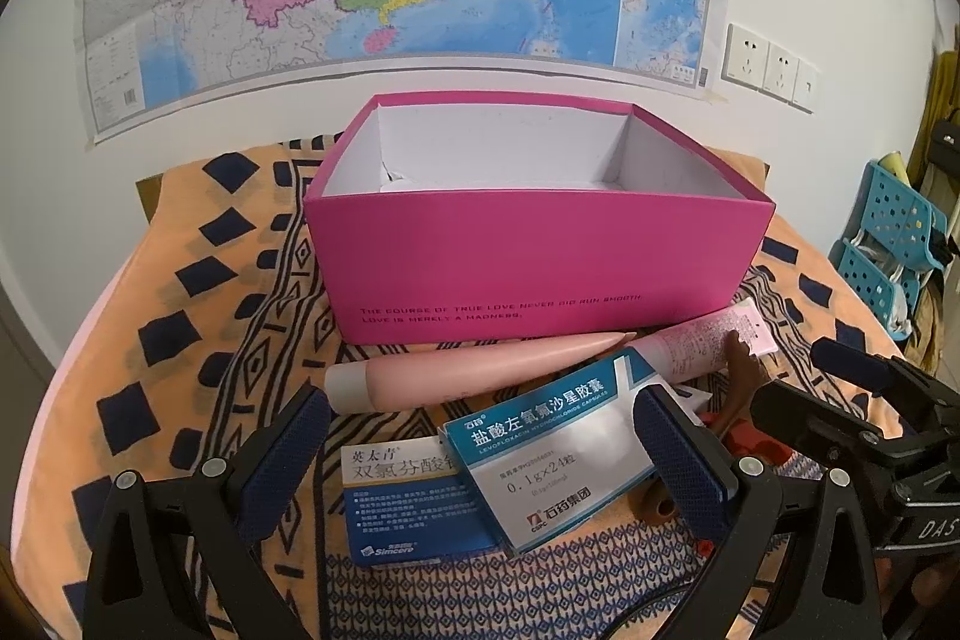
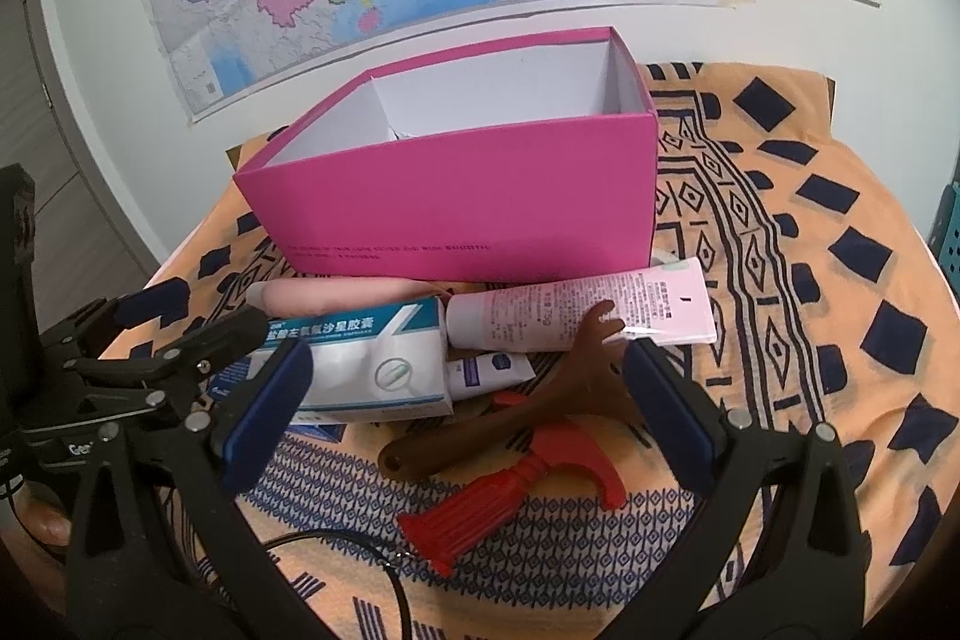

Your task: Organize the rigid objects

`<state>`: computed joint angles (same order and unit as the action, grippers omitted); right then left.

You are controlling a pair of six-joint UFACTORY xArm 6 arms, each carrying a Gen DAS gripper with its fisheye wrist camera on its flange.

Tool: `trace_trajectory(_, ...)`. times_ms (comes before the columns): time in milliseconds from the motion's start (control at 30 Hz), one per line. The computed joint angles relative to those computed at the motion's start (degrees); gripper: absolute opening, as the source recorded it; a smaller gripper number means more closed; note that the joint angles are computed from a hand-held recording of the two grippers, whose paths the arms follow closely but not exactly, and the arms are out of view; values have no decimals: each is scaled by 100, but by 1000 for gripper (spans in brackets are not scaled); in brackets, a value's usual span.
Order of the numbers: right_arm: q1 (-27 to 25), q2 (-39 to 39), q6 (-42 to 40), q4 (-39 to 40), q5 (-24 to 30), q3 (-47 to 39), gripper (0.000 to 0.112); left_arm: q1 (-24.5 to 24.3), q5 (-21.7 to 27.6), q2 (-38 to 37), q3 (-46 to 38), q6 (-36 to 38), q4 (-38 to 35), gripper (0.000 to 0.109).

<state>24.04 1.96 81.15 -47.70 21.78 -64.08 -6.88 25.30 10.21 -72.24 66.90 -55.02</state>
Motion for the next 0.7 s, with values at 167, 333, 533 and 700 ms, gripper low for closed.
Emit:
trace_trajectory(167,-54,7,-197,326,-45,68,103,-4,3,38,2,31,-10,103)
trace_trajectory(333,-75,41,-369,588,-102,105,103,-3,23,74,-8,52,-15,103)
trace_trajectory(533,-102,112,-637,957,-202,124,98,19,113,110,-21,113,-42,103)
trace_trajectory(700,-141,206,-1033,1576,-356,182,85,42,301,120,-16,247,-91,103)
